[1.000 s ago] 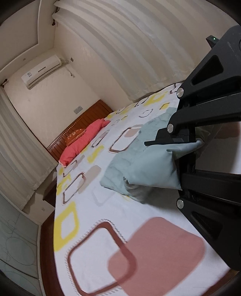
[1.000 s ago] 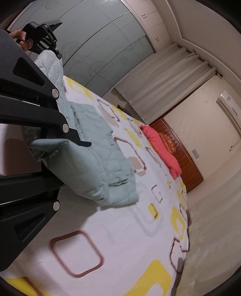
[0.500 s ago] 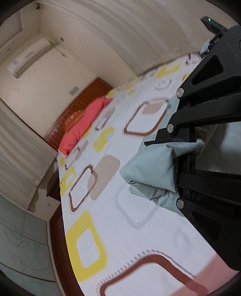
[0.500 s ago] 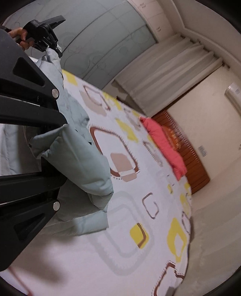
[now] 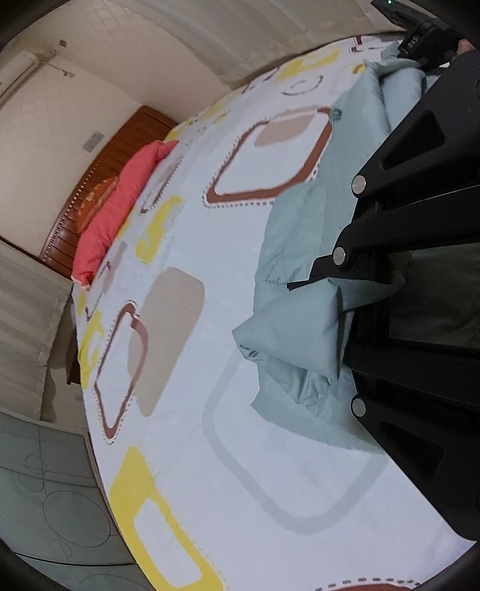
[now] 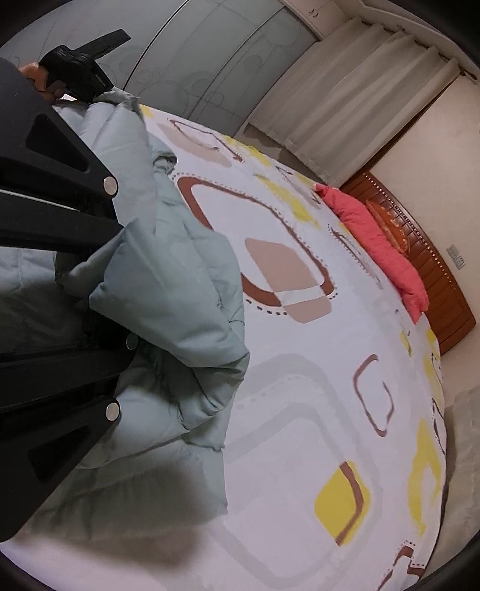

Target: Fold large clothes

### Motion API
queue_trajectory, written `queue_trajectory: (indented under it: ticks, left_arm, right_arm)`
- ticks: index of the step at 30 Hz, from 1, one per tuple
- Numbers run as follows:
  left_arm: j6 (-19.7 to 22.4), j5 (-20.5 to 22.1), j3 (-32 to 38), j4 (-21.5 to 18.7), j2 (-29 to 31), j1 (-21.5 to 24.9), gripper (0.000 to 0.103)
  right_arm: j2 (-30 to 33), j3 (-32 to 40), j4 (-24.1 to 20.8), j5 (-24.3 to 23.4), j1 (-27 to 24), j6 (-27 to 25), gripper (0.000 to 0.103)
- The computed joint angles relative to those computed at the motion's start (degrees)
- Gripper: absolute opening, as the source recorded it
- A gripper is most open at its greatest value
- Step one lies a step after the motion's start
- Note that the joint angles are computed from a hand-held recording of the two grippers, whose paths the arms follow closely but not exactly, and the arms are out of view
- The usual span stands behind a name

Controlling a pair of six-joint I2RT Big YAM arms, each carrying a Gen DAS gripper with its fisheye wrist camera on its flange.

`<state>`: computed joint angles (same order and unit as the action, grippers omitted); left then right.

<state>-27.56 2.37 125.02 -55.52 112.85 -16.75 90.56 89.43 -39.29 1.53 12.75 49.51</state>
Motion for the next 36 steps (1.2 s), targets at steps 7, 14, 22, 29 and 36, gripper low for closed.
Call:
queue_trajectory:
  ticks: [7,14,22,29,36]
  left_arm:
    - [1.2,1.5,1.3,-0.8,0.8,0.0,0.020]
    - [0.5,2.1,-6.1,3.8,-6.3,0.4,0.063]
    - [3.5,3.8,-11.7,2.3,-10.7,0.2,0.063]
    - [5.8,1.5,-2.8,-1.1,-4.4,0.1,0.063]
    - [9.0,-2.8,9.1,-6.8,4.5,-0.6,0.063]
  right_arm:
    - [0.4,1.1,-1.1,-0.6,0.0,-0.5,0.016]
    - [-4.1,-1.6,1.5,4.1,1.5,-1.6,0.068]
    - [-3.2,0.7,-3.5,5.8,3.8,-4.6,0.068]
    - [3.2,10.1,-10.9,9.9,5.0,-10.3,0.059]
    - [12.4,21.4,-18.1,12.9,5.0,-16.2,0.058]
